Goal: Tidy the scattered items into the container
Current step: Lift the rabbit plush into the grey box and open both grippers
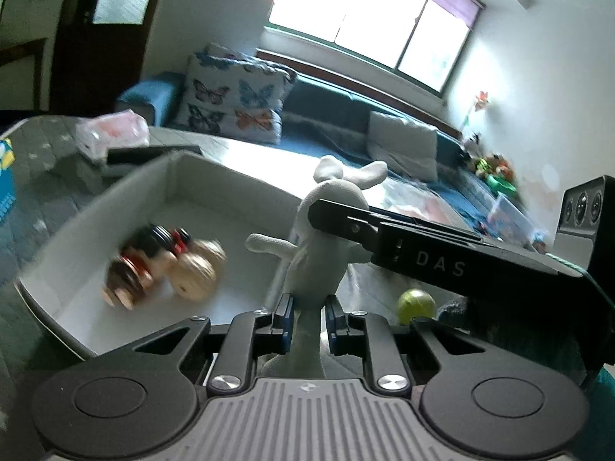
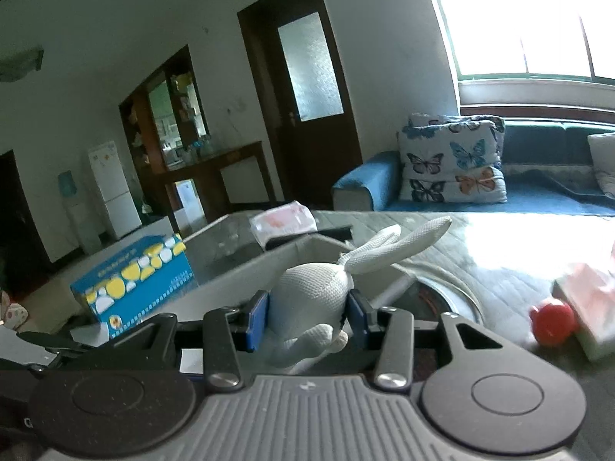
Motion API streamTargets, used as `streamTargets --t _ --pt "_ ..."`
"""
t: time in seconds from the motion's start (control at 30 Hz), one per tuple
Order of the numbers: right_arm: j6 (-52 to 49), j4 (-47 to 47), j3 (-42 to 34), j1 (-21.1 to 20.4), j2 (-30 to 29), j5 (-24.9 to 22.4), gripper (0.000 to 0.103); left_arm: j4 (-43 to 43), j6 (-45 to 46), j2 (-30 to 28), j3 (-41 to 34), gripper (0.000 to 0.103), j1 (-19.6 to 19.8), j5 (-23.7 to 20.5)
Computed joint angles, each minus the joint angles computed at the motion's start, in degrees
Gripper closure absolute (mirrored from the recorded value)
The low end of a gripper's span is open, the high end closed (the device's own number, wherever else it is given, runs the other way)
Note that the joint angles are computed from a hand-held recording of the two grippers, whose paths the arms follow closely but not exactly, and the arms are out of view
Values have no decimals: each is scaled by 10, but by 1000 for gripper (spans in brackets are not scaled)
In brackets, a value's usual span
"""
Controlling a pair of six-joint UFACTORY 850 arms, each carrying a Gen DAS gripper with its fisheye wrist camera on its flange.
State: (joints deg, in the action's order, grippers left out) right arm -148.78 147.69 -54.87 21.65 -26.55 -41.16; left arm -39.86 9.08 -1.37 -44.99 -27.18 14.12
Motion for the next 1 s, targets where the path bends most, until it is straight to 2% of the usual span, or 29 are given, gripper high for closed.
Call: streamTargets --t 0.2,0.4,0.5,0.63,0.73,0.87,1.0 --pt "16 4 -58 16 -42 22 59 -35 41 -24 -27 84 34 -26" --pt "62 -20 -108 19 -87 61 59 -17 37 -54 -47 84 57 -58" --pt "47 -14 -117 24 -97 79 59 26 -6 -67 -53 83 63 -69" --pt "16 -10 -133 30 -109 108 58 30 -19 -76 -56 82 65 -73" --pt "-27 18 -137 37 -113 124 55 1 9 -78 -57 82 64 -72" --pt "-41 29 -133 37 -112 123 53 -94 97 -76 -55 82 60 -63" --pt "-51 40 -123 34 -105 115 53 -109 107 -70 -53 82 59 -55"
